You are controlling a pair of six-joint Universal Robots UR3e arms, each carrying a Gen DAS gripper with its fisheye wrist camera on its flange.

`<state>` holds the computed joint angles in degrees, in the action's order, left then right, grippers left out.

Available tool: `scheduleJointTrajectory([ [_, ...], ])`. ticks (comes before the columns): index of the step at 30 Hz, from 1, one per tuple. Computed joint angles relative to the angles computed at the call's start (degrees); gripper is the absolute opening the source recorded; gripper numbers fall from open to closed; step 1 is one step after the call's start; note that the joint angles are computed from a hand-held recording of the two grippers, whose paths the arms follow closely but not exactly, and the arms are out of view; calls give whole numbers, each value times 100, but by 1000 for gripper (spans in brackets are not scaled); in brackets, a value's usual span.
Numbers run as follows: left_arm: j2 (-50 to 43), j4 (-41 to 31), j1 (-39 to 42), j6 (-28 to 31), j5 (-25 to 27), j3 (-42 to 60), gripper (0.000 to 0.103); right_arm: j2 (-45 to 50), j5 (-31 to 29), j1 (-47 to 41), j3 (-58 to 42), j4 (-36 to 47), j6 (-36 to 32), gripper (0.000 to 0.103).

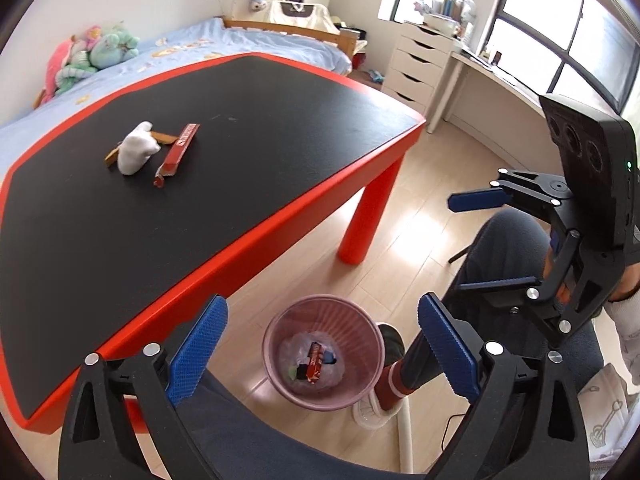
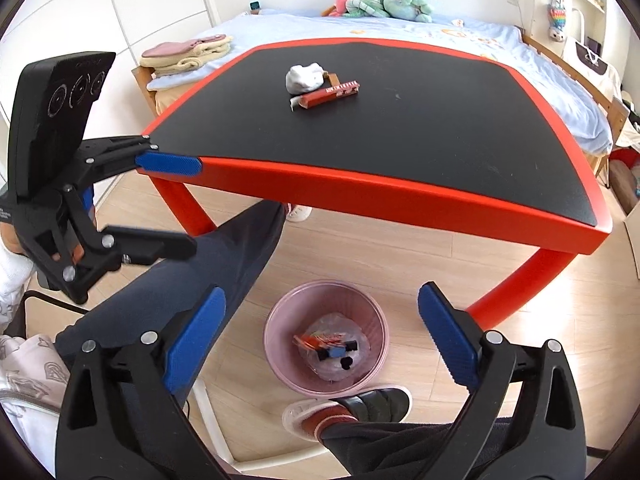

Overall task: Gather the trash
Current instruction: 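Carry both items over the pink wastebasket and open both tools, then move both open tools back over the table toward the remaining red box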

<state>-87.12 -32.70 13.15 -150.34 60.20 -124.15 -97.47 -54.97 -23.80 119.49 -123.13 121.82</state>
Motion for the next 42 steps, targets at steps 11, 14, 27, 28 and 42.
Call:
scheduleJointTrajectory([
  [11, 122, 40, 146, -165, 31, -57, 95, 63, 33, -1, -14, 18, 40, 99],
  [14, 161, -5, 192, -172, 21, -69, 95, 53, 57, -18, -24, 46, 27, 99],
  [27, 197, -103, 458, -256, -33, 19, 95, 217, 128, 169, -341, 84, 109, 100],
  [28, 203, -115, 497, -235, -58, 33, 95, 254, 141, 209, -400, 72, 128, 100],
  [42, -727, -145, 754, -418, 8, 1451, 95, 1649, 87, 1050, -2271, -166, 387, 100],
])
